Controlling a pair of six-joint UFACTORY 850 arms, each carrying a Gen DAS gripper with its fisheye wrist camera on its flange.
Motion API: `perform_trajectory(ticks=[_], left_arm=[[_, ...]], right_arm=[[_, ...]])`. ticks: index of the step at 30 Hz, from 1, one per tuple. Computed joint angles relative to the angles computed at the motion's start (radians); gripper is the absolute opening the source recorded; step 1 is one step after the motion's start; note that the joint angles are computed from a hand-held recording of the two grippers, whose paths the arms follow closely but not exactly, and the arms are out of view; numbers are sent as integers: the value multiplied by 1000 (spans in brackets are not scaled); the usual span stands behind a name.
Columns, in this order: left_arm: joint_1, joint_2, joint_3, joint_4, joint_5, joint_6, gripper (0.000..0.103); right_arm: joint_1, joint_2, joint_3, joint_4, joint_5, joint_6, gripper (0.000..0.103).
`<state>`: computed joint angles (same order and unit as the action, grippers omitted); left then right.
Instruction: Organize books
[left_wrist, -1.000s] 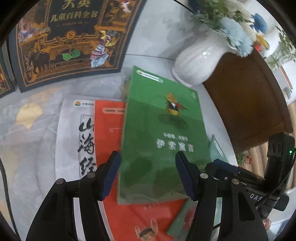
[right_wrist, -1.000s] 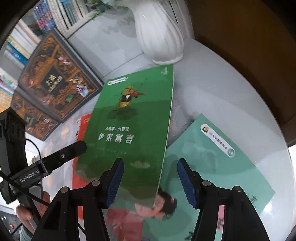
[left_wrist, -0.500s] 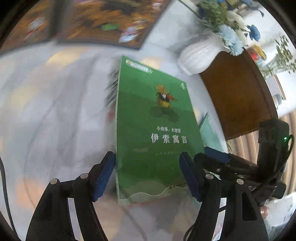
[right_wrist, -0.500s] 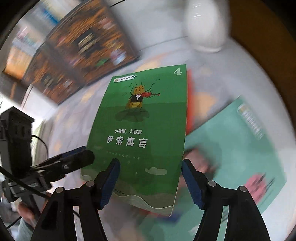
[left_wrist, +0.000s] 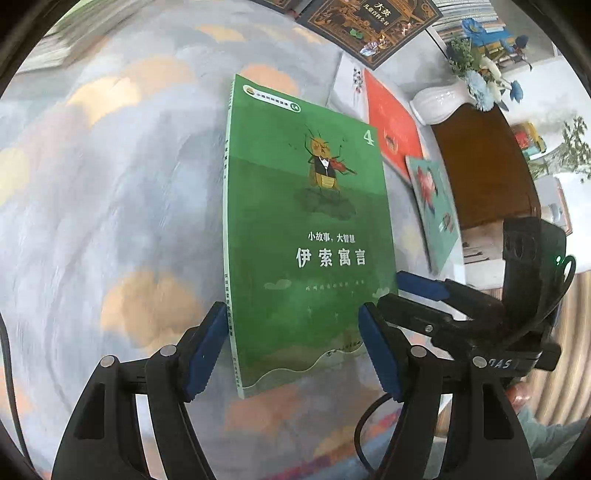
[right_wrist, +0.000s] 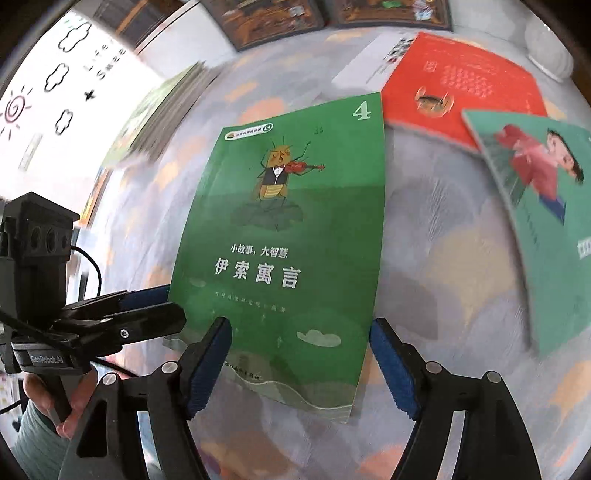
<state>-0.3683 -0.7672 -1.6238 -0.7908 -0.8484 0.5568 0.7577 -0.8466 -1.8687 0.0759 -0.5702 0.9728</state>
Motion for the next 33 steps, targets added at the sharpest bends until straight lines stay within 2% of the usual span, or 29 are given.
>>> perform_trajectory(ticks=[2, 5, 6, 7, 9, 12, 13, 15, 16, 18, 20, 22, 24, 26, 28, 30, 33], left_arm=[[-11, 33, 46, 35, 55, -12, 69], [-22, 55, 71, 69, 99, -45, 69], [-26, 58, 74, 75, 106, -55, 69], [-29, 59, 79, 85, 118, -65, 69], [-39, 70, 96, 99, 151, -79, 69], [-58, 87, 118, 150, 193, -109, 69], [-61, 93, 127, 143, 199, -96, 69], [-63, 112, 151, 78, 211, -49, 69], [-58, 133, 175, 11, 227, 3, 70], [-30, 164, 208, -176, 194, 146, 70], [18, 163, 212, -382, 68, 256, 70], [58, 129, 195, -523, -71, 279, 70], [75, 101, 186, -582, -118, 248, 69], [73, 83, 189, -594, -88, 203, 60], [54, 81, 182, -484, 15, 133, 38], [31, 65, 167, -388, 53, 69, 19], [8, 63, 174, -376, 83, 64, 18]], right_arm=[[7, 10, 23, 16, 8, 9, 76], [21, 26, 46, -69, 0, 107, 75], [28, 23, 37, -137, -31, 174, 70], [37, 16, 14, -217, -78, 252, 55], [53, 9, 1, -320, -138, 354, 45], [69, -13, -27, -362, -162, 381, 44], [70, -11, -22, -350, -143, 369, 44], [72, 1, 1, -334, -94, 372, 46], [71, -1, 0, -337, -99, 375, 46], [67, 22, 42, -339, -54, 395, 46], [59, 55, 103, -323, 28, 433, 46], [46, 92, 180, -293, 139, 471, 46], [35, 113, 228, -264, 219, 490, 46], [34, 127, 254, -253, 255, 503, 46], [35, 123, 247, -254, 254, 504, 46], [39, 111, 225, -271, 230, 505, 46], [41, 97, 196, -280, 193, 491, 46]])
